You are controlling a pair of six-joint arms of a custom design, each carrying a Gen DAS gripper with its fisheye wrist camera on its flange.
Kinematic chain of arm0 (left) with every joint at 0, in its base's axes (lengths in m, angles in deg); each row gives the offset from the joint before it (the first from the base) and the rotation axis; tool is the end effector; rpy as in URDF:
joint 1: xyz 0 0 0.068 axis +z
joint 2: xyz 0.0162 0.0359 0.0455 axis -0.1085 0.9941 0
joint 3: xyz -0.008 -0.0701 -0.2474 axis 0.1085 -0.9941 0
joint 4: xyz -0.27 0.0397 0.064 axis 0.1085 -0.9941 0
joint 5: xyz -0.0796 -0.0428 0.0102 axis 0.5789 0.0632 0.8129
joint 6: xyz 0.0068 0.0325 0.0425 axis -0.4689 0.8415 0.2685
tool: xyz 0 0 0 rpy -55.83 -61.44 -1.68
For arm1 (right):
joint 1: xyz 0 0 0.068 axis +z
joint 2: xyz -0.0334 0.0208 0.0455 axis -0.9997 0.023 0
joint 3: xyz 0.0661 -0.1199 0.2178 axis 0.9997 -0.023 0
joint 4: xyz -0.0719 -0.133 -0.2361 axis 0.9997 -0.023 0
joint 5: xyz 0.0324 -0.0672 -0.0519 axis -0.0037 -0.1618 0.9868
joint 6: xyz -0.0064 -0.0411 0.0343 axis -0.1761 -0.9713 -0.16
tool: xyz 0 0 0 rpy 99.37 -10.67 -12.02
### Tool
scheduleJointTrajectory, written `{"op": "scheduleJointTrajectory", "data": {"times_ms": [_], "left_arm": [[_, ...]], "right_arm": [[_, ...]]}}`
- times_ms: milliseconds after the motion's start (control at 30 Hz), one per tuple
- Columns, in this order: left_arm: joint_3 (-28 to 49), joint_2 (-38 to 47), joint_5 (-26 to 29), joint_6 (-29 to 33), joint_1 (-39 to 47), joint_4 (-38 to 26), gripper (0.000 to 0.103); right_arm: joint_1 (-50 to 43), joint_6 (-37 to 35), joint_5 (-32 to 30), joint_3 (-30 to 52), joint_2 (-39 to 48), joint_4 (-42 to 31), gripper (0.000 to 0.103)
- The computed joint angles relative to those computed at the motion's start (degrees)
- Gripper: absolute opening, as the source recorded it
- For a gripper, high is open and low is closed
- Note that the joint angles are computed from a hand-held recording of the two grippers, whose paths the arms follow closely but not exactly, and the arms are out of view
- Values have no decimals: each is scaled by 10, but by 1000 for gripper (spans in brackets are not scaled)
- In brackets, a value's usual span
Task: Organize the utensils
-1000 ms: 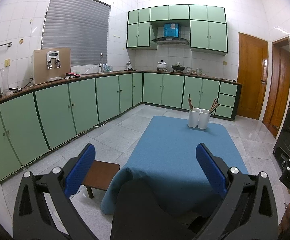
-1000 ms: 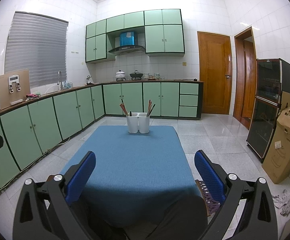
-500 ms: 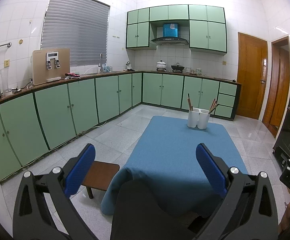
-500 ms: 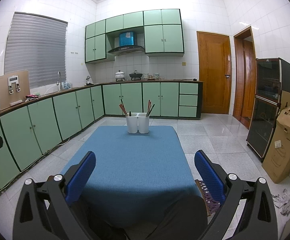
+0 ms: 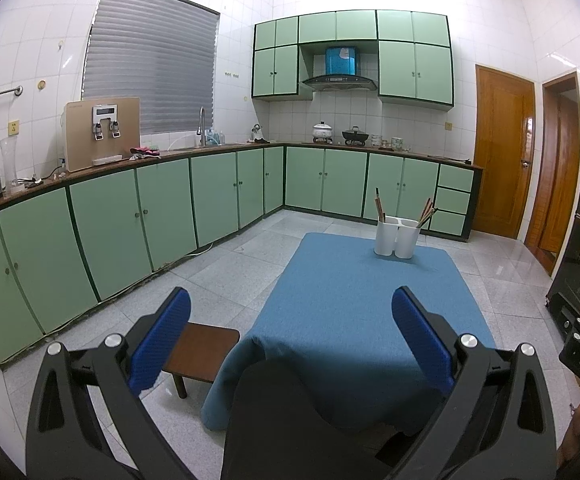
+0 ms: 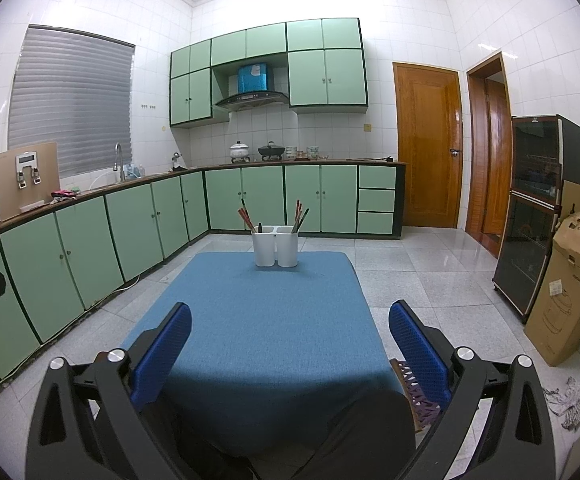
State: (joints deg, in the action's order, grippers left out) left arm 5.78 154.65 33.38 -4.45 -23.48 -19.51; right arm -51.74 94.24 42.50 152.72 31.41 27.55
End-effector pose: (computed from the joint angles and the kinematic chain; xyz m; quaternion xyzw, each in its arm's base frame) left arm 0.2757 -0.0675 0.3827 -0.1044 0.8165 0.0680 0.5637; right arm 0.3319 0.2248 0.3302 0.0190 0.8089 0.0270 0.5870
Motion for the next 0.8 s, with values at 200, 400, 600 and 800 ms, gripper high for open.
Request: {"op": "scheduleJointTrajectory", "data": {"times_ms": [200, 400, 600, 800], "left_arm": [[1, 1, 3, 1, 2, 1, 98], [4, 1, 5, 0, 2, -3, 98], [9, 3, 5, 1, 3, -5, 98], [11, 3, -5, 2, -2, -3, 98]], "right_arm": [[1, 2, 2, 1, 1, 0, 97], [2, 2, 2, 1, 1, -1, 97], [1, 2, 2, 1, 1, -1, 97], [1, 2, 1, 2, 0, -2, 97]]}}
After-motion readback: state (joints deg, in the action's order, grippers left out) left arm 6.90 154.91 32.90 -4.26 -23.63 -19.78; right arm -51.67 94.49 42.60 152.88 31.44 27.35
